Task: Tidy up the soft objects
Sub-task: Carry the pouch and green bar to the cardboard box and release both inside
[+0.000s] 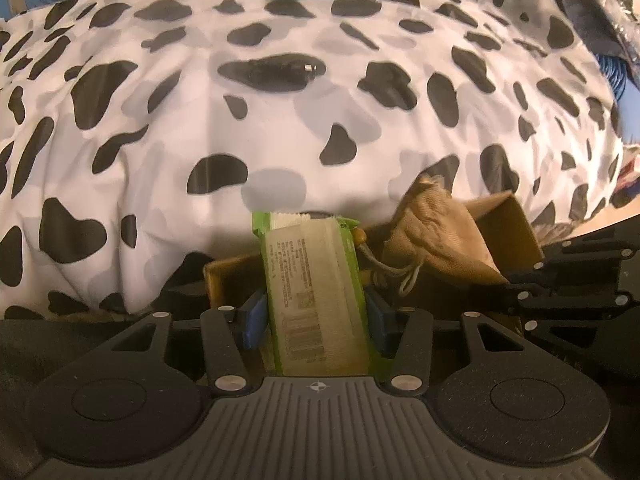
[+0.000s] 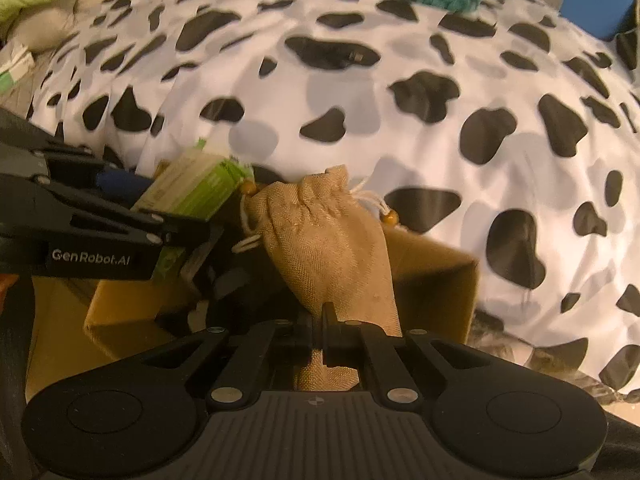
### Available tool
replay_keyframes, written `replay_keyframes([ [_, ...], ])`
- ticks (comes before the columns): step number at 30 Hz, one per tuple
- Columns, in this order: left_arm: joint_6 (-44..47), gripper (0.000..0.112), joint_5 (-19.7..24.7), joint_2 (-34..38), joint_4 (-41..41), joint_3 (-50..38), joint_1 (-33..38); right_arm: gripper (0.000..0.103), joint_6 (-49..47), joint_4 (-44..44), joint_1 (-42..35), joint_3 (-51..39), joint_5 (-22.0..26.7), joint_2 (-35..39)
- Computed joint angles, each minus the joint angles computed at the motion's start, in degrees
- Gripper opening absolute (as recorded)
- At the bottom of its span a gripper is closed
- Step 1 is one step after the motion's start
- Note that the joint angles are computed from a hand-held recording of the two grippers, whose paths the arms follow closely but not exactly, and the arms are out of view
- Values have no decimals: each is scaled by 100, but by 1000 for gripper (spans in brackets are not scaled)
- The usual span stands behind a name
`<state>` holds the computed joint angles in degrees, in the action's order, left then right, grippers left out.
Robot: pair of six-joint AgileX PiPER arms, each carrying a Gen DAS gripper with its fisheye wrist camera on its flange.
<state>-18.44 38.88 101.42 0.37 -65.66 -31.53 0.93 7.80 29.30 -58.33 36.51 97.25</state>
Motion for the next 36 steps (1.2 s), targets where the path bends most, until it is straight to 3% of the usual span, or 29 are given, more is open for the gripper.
replay_keyframes([
  [13,491,48,500,314,-512,-330,-7,7,-579,333,72,-241,722,439],
  [27,445,48,910,719,-498,-719,-38,9,-489,277,31,-353,820,537],
  [30,298,49,948,744,-389,-750,-45,22,-550,291,17,-406,848,542],
  [32,189,51,924,732,-342,-743,-26,45,-548,283,0,-418,845,532],
  [33,165,61,910,724,-346,-728,-4,65,-516,234,15,-426,834,526],
  [34,113,70,895,716,-322,-716,0,76,-469,167,49,-433,824,523],
  [36,48,72,897,717,-249,-720,-14,85,-441,80,101,-428,799,504],
])
